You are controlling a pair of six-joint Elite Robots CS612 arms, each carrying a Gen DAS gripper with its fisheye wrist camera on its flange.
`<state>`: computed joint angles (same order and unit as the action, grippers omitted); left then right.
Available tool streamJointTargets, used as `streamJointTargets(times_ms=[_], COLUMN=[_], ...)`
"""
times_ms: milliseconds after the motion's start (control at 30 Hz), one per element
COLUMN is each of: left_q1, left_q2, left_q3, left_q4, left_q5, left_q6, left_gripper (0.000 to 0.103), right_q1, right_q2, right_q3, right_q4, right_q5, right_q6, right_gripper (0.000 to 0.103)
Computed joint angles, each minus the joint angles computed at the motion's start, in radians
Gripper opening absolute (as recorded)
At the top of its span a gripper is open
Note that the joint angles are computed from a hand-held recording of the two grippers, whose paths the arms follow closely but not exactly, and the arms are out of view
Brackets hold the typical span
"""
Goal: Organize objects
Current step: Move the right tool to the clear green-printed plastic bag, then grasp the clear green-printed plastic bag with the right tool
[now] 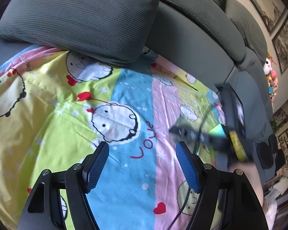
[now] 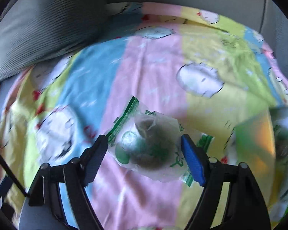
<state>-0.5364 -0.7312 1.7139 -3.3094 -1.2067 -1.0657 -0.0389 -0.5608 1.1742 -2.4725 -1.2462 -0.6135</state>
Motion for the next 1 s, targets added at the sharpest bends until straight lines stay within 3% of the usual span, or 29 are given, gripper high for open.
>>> streamJointTargets(times_ms=[133, 233, 400, 633, 833, 1000], left_q1=[0.000, 0.006, 0.005, 0.005, 0.018, 0.026], left_q2=[-0.009, -0.008, -0.007, 0.004, 0.037, 0.066], left_q3=[0.013, 0.018, 0.011, -0.011, -0.047, -0.075], left_q4=[0.023, 0.009, 0.039, 0.080, 0.051, 0.030], left_q5=[0.037, 0.014, 0.007, -0.043, -0.168, -0.214], left_q6=[-0.033, -0.048, -0.042, -0.012, 0.003, -0.018], left_gripper=[0.073, 0.073, 0.073, 0.073, 0.073, 0.073], right_q1=[-0.019, -0.031, -0.047, -0.076, -0.111, -0.125], right_q2=[-0.048, -0.088, -0.128, -0.137, -0.151, -0.142], right_q3=[0.082, 0.166, 0.220, 0.221, 0.247, 0.217], right_q4=[0.044, -0.013, 0.049, 0.169, 0.117, 0.093], right_q5=[0.084, 0.127, 0.188, 0.225, 0.308, 0.355], right_q6=[-0.064, -0.138, -0.275, -0.273, -0.221, -0.109], right_gripper=[0.077, 0.078, 0.079, 0.077, 0.077, 0.081])
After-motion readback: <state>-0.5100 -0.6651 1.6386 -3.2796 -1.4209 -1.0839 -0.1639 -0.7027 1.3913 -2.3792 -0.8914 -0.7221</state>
